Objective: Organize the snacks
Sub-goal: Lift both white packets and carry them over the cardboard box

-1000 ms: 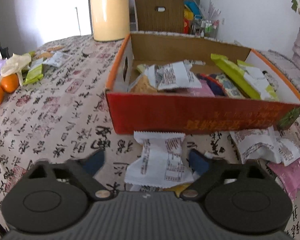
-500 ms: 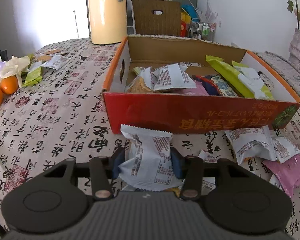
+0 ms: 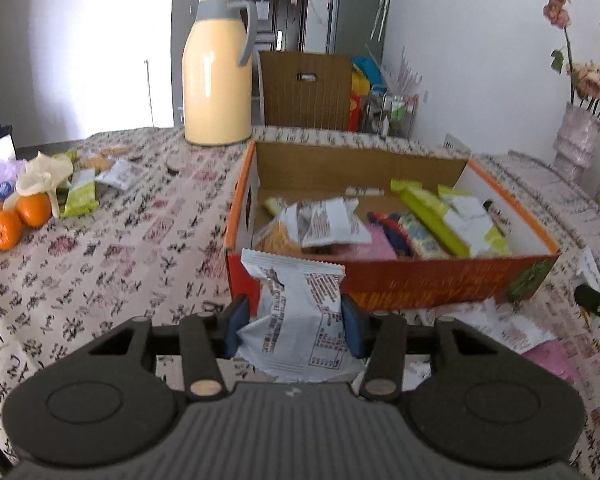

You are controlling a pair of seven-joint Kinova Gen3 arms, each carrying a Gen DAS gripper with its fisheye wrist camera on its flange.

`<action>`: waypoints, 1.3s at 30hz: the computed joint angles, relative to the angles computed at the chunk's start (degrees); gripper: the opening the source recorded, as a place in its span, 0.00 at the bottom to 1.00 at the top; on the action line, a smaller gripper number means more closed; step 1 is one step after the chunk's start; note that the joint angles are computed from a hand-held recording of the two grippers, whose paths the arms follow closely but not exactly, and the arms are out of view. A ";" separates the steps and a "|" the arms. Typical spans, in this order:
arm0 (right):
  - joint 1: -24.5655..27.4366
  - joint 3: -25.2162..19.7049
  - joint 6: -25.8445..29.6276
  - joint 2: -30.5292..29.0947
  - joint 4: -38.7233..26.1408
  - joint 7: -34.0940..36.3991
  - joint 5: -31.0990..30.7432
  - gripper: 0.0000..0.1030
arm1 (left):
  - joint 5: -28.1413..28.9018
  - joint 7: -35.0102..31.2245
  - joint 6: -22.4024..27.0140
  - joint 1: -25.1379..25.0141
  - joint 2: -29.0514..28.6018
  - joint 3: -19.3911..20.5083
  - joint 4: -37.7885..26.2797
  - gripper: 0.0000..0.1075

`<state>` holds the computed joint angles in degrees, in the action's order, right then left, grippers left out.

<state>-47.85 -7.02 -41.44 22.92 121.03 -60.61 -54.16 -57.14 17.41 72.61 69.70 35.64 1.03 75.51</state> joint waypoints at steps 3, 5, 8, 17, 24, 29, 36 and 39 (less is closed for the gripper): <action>-0.43 -0.22 -0.27 -0.16 -0.93 0.49 0.45 0.44 | -1.18 -0.12 0.38 0.37 -0.14 -0.35 -0.41 0.45; -0.64 -0.35 -0.01 -0.11 -2.05 1.06 0.73 0.44 | -1.97 -0.35 0.63 0.44 -0.11 -0.53 -0.92 0.45; -0.84 -0.48 0.51 0.22 -4.09 1.95 1.41 0.44 | -3.17 -0.94 1.13 0.38 0.22 -0.94 -2.00 0.45; -1.10 0.36 4.28 2.34 -12.07 5.48 2.16 0.44 | -5.13 -3.55 0.31 -1.13 1.03 -2.13 -4.80 0.45; -1.61 2.25 8.89 5.40 -19.49 9.28 0.59 0.44 | -4.91 -5.72 -1.70 -3.24 2.45 -3.54 -7.58 0.45; -1.88 3.62 11.26 8.02 -24.16 11.40 -1.50 0.44 | -4.22 -6.44 -2.82 -4.41 3.80 -5.05 -9.07 0.45; -1.04 3.83 12.67 10.37 -25.94 8.76 0.28 0.44 | -5.45 -4.35 -2.97 -4.47 5.57 -7.23 -7.86 0.45; -1.39 4.80 13.66 10.91 -26.49 8.15 0.30 0.44 | -5.08 -4.05 -4.51 -5.32 5.13 -6.75 -6.82 0.45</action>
<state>-49.24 -2.22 -27.79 33.83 94.54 -52.46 -53.86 -62.22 13.35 68.11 64.38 40.77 -5.72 68.69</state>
